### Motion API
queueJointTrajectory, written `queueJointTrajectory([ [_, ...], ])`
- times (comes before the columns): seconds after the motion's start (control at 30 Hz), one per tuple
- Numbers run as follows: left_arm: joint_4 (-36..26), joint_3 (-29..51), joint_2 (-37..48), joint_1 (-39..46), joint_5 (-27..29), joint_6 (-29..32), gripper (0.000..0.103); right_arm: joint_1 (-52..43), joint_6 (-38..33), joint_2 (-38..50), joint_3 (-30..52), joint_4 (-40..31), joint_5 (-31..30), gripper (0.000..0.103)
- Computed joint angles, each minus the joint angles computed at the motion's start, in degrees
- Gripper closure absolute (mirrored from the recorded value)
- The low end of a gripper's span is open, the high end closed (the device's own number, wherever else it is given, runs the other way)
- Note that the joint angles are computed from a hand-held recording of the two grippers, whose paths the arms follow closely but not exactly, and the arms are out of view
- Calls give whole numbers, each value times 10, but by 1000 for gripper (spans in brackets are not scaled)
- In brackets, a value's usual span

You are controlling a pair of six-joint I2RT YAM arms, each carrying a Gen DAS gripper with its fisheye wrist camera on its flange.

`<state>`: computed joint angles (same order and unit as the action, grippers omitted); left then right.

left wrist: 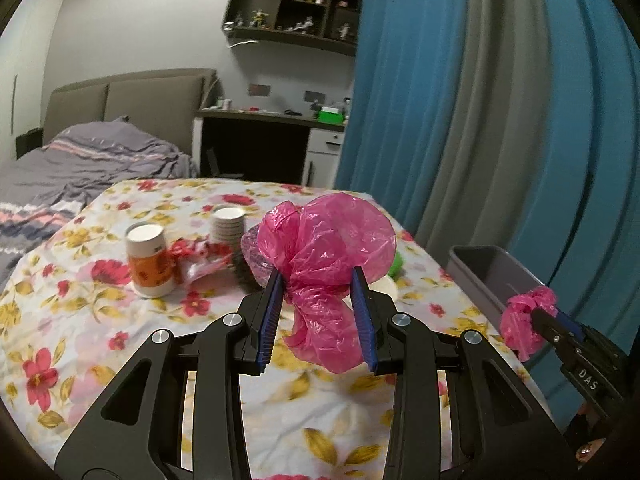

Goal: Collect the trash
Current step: 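Carry both pink bags to the grey bin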

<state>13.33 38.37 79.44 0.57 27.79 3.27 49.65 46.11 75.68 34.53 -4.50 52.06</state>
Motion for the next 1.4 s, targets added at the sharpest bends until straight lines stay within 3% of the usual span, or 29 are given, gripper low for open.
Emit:
queueJointTrajectory([
  [0.43,-2,13,-7,-114,-50,-2,70,-29,-2,-67,-31,-22,15,72],
  [0.87,2,64,56,-207,-87,-2,70,-115,-50,-114,-51,-26,-4,72],
  [1.17,-9,146,134,-285,-103,-15,70,-200,-108,-140,-69,0,-5,72],
  [1.4,-21,237,229,-343,-118,-30,70,-310,-148,-149,-97,41,-51,72],
])
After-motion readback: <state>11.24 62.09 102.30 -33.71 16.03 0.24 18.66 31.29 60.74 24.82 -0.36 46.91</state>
